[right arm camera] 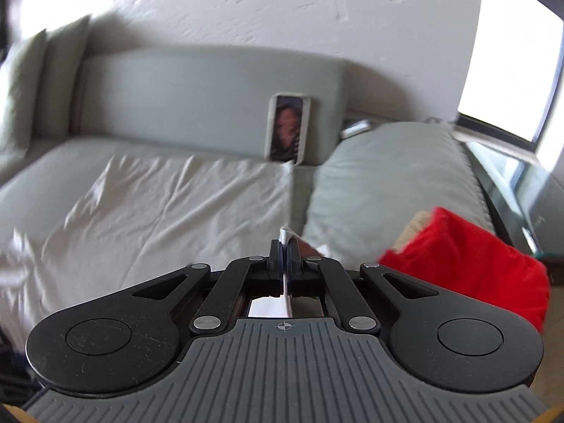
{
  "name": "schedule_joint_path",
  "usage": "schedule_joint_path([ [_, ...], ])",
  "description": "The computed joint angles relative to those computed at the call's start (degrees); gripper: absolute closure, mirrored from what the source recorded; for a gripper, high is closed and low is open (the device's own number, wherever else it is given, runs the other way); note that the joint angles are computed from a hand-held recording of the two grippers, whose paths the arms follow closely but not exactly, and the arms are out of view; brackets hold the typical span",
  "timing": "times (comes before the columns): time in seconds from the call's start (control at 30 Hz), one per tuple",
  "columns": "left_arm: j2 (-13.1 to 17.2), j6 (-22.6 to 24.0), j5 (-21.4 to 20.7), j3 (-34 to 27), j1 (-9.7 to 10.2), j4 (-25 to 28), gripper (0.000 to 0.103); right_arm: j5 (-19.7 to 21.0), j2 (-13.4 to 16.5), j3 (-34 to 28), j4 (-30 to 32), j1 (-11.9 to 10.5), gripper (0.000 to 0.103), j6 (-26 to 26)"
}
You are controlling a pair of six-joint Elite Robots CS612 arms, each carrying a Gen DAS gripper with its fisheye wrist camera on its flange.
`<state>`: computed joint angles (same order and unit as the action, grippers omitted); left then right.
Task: Fold clothes
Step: 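Grasp the sleeve with the right gripper, fold it across the body, release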
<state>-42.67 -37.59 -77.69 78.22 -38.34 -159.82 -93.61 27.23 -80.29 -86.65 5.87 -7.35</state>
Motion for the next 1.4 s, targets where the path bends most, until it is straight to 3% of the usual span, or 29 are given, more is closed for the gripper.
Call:
schedule_joint_path([
  [0.2, -0.77, -2.01, 1.79, 1.24, 0.11, 0.1, 0.057, 2.85, 3.56, -2.19, 8.32, 4.21, 0.099, -20.68],
  [0.23, -0.84, -2.22, 1.91, 1.35, 0.14, 0.19, 0.057, 3.19, 3.91, -2.56, 10.6, 4.65, 0.096, -23.06],
  [0.3, -0.93, -2.46, 1.97, 1.54, 0.19, 0.28, 0.057, 3.55, 5.0, -4.4, 13.46, 5.25, 0.075, -25.08],
  [0.33, -0.92, -2.61, 1.94, 1.54, 0.22, 0.36, 0.057, 3.5, 5.52, -5.46, 13.4, 5.28, 0.073, -24.79],
  [0.4, -0.78, -2.91, 1.77, 1.37, 0.27, 0.51, 0.057, 4.14, 6.17, -7.28, 12.95, 4.65, 0.059, -21.45],
  [0.47, -0.56, -2.94, 1.51, 1.07, 0.28, 0.58, 0.057, 6.05, 6.2, -8.43, 12.94, 3.22, 0.06, -14.78],
  [0.57, -0.17, -2.68, 0.57, 0.68, 0.21, 0.26, 0.057, 8.65, 6.1, -9.85, 12.63, 1.11, 0.07, -4.63],
  [0.7, 0.29, -1.19, -0.21, -0.23, -0.02, 1.35, 0.057, 5.57, 5.93, -8.45, 11.34, -0.89, 0.085, 7.3],
  [0.9, 0.06, -0.74, 0.53, -0.11, -0.28, 1.64, 0.057, 2.89, 4.96, -2.1, 5.37, -0.32, 0.084, 5.35],
  [1.0, -0.29, -1.28, 1.12, 0.47, -0.16, 1.36, 0.057, -2.79, 3.42, 1.58, 12.58, 0.44, 0.087, 7.06],
  [1.07, -0.39, -2.0, 1.18, 0.71, 0.0, 1.47, 0.057, -7.96, 4.19, 0.92, 14.28, 1.15, 0.103, 5.02],
  [1.23, -0.33, -2.54, -0.15, 0.86, 0.25, 1.16, 0.057, -12.73, 3.56, 0.62, 17.6, 2.17, 0.103, 0.92],
  [1.3, -0.46, -2.77, -0.23, 1.21, 0.26, 0.66, 0.057, -12.25, 3.22, -0.13, 18.11, 2.09, 0.095, 1.95],
  [1.4, -0.46, -4.09, -0.23, 1.22, 0.4, 1.07, 0.057, -5.06, 3.93, -3.37, 15.37, 0.78, 0.09, 6.26],
])
